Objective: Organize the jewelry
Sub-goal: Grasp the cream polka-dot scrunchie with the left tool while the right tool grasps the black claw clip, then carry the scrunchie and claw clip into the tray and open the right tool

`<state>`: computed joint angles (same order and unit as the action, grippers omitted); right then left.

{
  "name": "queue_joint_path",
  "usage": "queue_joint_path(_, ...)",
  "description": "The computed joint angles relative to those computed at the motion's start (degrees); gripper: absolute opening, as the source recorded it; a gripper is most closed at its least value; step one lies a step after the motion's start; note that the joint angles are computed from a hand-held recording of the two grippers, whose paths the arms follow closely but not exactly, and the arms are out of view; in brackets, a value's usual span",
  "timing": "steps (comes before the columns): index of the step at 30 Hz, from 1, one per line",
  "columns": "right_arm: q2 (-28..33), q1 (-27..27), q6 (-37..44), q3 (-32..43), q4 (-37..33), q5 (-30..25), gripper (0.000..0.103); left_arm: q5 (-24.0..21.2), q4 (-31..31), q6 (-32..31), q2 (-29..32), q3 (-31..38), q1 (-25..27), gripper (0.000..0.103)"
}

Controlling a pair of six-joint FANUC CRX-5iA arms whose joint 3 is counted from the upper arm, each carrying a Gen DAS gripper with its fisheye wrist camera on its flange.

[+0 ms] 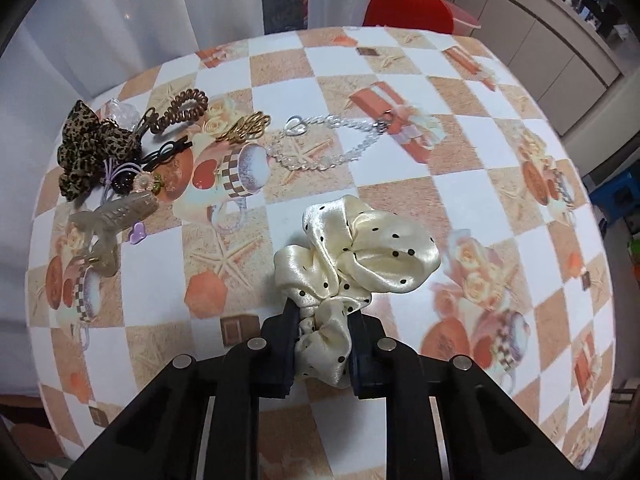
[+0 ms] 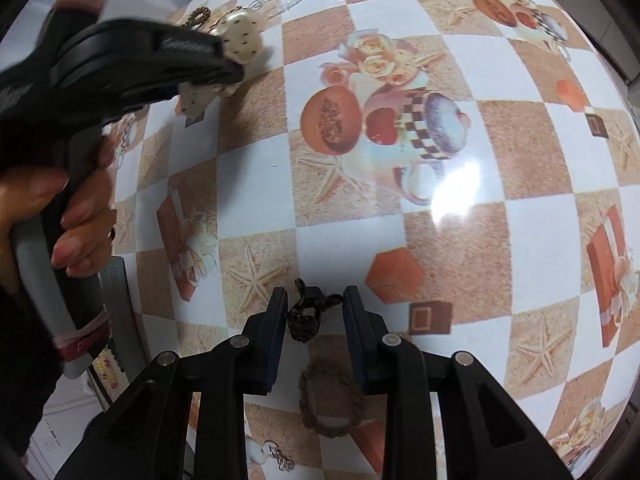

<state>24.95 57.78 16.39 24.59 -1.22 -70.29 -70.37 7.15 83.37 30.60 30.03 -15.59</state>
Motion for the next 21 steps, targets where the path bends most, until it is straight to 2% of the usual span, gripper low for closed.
queue_joint_path(12,-5.71,1.43,-1.10,-4.87,1.42,-0.37,0.031,0.83,4.18,-3.54,-10.21,-10.21,1.23,0.024)
queue_joint_path(21,-6.07,3.44,-2.97,-3.59,3.20,-2.68,0.031,0.31,6.57,-4.85,-18.40,-18.27,3.83,0.024)
